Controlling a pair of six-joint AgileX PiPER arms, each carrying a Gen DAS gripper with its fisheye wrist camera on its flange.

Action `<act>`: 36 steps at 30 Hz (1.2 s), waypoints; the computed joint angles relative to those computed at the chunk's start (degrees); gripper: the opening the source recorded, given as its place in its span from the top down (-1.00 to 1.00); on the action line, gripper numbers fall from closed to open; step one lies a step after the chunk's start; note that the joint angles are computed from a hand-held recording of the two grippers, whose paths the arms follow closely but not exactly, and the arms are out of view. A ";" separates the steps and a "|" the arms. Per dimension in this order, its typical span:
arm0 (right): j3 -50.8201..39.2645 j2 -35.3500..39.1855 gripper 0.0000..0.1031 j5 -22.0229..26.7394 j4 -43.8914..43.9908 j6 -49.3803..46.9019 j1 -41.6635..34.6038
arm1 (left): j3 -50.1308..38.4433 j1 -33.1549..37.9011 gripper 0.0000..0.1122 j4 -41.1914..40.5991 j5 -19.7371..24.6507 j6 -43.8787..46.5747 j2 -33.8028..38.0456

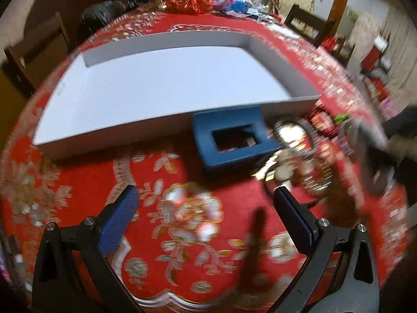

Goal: Organize jewelry
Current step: 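Grasp the white fluffy scrunchie with the right tool while the left tool grasps the blue claw clip, then carry the scrunchie with the right tool while the left tool carries the clip toward the white box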

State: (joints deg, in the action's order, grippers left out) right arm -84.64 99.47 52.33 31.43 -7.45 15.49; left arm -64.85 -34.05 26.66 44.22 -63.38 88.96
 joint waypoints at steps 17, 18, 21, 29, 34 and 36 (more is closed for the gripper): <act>9.00 -7.35 0.17 -3.10 -6.18 3.50 0.58 | -14.97 -0.83 -0.21 4.59 9.87 -5.13 11.93; 9.02 -7.24 0.17 -3.11 -6.46 3.76 0.60 | -13.21 -0.89 -0.21 5.07 8.62 -5.62 10.91; 8.62 -6.55 0.17 -2.92 -7.94 4.94 1.00 | -8.62 -1.77 -0.21 6.94 6.68 -7.56 7.97; 7.36 -3.93 0.16 -2.11 -15.70 8.98 5.25 | 2.53 -5.49 -0.21 8.13 5.01 -9.61 -1.18; 8.74 -4.60 0.16 -4.04 -21.06 11.08 7.91 | 4.28 -9.21 -0.21 12.42 7.14 -12.78 -1.56; 9.11 -4.82 0.16 -4.43 -22.69 11.80 8.66 | 4.25 -9.07 -0.21 11.98 7.28 -12.92 -1.58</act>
State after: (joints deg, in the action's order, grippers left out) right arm -75.53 94.65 47.90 8.75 4.35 24.14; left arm -60.60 -43.12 38.63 51.50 -76.30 87.37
